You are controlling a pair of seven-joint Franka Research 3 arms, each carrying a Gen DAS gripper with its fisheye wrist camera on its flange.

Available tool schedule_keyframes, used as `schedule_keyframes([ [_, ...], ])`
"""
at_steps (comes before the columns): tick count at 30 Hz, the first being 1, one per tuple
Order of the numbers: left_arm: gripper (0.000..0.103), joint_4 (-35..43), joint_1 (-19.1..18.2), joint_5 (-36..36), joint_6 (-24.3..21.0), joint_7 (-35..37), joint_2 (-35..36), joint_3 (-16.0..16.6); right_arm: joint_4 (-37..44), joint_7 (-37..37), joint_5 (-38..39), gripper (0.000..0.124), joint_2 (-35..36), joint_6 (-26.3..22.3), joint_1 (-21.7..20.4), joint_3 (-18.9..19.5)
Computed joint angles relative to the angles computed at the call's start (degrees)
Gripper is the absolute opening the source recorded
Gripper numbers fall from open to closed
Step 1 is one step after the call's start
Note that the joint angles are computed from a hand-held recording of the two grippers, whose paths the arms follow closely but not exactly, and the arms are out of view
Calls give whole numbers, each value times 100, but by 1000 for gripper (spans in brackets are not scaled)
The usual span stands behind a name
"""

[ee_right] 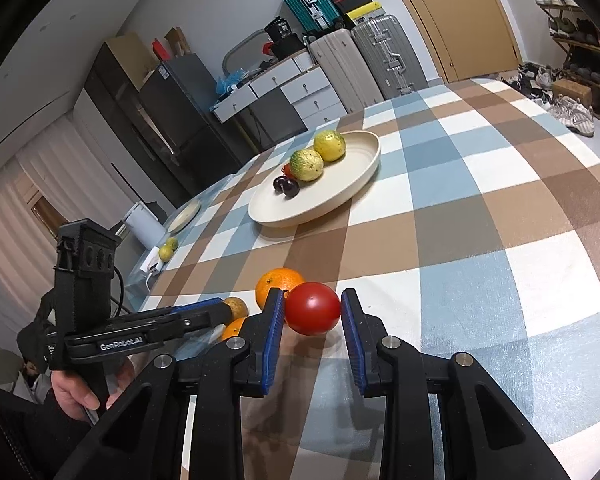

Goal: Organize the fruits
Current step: 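Lift the red tomato with the right gripper while the left gripper approaches the brown kiwi, then grasp the brown kiwi with the left gripper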

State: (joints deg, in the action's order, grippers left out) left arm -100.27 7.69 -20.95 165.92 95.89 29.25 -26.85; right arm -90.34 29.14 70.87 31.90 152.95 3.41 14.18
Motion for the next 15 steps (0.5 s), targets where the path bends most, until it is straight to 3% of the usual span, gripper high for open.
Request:
schedule_keyframes([
  [2, 16, -5, 68, -54, 33, 51, -1, -65, 21, 22, -15, 30, 8, -7, -1, -5],
  [5, 1, 60, 139, -100, 45, 171, 3, -126, 92, 47, -78, 30, 39, -7, 9, -13],
  [9, 1, 188, 214, -188, -81, 309, 103, -190, 285, 158, -204, 30, 149, -63, 15, -12],
  [13, 3, 188, 140, -198, -177, 318, 55, -96, 520, 512, -527, 30, 322, -121, 66, -47],
  [15, 20, 218, 118, -218, -274, 344, 67, -72, 595, 596, -631, 30, 384, -148, 48, -18],
])
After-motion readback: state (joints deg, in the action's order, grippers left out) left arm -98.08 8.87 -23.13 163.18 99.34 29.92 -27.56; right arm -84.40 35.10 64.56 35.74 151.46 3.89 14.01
